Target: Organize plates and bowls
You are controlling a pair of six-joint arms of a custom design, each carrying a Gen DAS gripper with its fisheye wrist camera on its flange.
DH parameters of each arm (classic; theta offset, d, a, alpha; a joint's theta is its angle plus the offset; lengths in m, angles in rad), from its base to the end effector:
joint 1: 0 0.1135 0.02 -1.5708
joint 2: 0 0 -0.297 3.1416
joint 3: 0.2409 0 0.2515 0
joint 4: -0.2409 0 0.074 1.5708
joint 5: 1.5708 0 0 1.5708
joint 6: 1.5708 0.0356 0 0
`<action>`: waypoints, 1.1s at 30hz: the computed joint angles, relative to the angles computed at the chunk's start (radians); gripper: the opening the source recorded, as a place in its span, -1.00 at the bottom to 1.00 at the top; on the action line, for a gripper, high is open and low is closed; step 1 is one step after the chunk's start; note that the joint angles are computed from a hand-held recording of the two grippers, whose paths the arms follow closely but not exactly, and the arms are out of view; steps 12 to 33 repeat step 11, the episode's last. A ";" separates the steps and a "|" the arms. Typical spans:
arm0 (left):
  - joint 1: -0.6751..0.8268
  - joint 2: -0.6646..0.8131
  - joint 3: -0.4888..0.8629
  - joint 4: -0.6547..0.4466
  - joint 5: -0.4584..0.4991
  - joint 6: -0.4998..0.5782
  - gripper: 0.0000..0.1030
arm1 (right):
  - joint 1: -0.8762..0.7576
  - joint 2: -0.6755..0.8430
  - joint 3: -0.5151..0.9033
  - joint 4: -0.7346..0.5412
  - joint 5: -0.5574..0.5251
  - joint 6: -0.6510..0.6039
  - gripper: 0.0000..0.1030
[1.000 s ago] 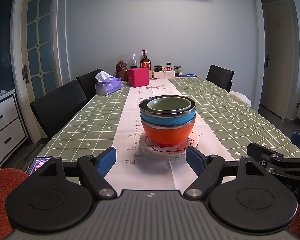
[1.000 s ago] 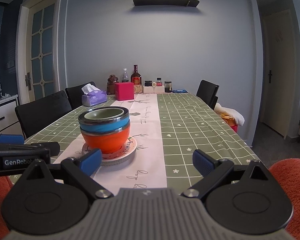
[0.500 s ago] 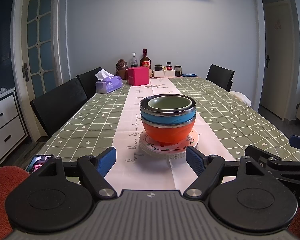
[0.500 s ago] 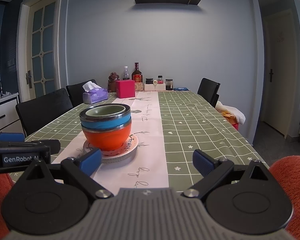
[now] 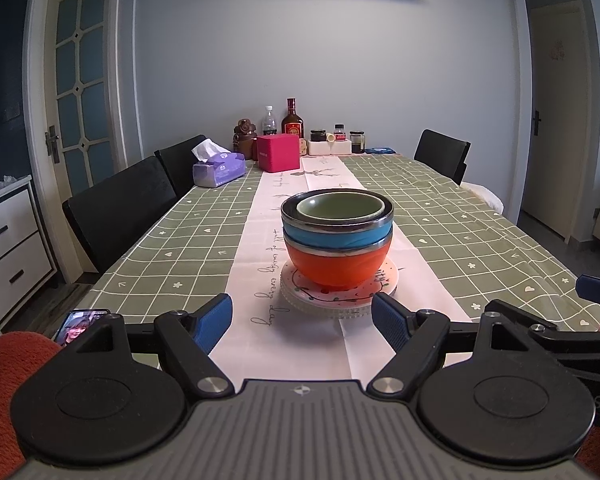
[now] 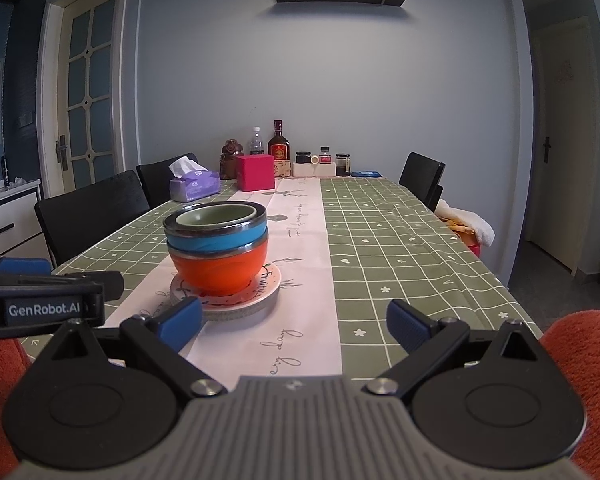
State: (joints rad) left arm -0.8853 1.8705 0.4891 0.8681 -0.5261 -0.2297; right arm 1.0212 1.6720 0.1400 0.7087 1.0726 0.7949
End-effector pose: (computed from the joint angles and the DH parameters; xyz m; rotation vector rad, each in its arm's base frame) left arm 0.2062 -0.2239 0.1172 0.3440 1.9834 -0.1603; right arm 0.1214 0.1383 0.1005 0.2232 1.9173 -0.1064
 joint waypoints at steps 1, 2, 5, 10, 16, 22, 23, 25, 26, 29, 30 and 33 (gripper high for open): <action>0.000 0.000 -0.001 0.001 0.000 0.000 0.80 | 0.000 0.001 0.000 0.000 0.000 0.001 0.88; 0.000 0.000 -0.001 0.001 0.000 0.000 0.80 | 0.000 0.001 0.000 0.001 -0.001 0.000 0.89; 0.000 0.000 -0.003 0.003 0.001 0.003 0.80 | -0.003 0.007 0.000 0.008 -0.004 -0.001 0.89; 0.001 0.001 0.000 -0.001 0.000 0.001 0.80 | -0.003 0.010 0.001 0.009 -0.004 -0.001 0.89; 0.003 0.002 0.001 -0.002 0.003 0.000 0.80 | -0.003 0.011 0.001 0.009 -0.004 0.000 0.89; 0.003 0.002 0.001 -0.002 0.003 0.000 0.80 | -0.003 0.011 0.001 0.009 -0.004 0.000 0.89; 0.003 0.002 0.001 -0.002 0.003 0.000 0.80 | -0.003 0.011 0.001 0.009 -0.004 0.000 0.89; 0.003 0.002 0.001 -0.002 0.003 0.000 0.80 | -0.003 0.011 0.001 0.009 -0.004 0.000 0.89; 0.003 0.002 0.001 -0.002 0.003 0.000 0.80 | -0.003 0.011 0.001 0.009 -0.004 0.000 0.89; 0.003 0.002 0.001 -0.002 0.003 0.000 0.80 | -0.003 0.011 0.001 0.009 -0.004 0.000 0.89; 0.003 0.002 0.001 -0.002 0.003 0.000 0.80 | -0.003 0.011 0.001 0.009 -0.004 0.000 0.89; 0.003 0.002 0.001 -0.002 0.003 0.000 0.80 | -0.003 0.011 0.001 0.009 -0.004 0.000 0.89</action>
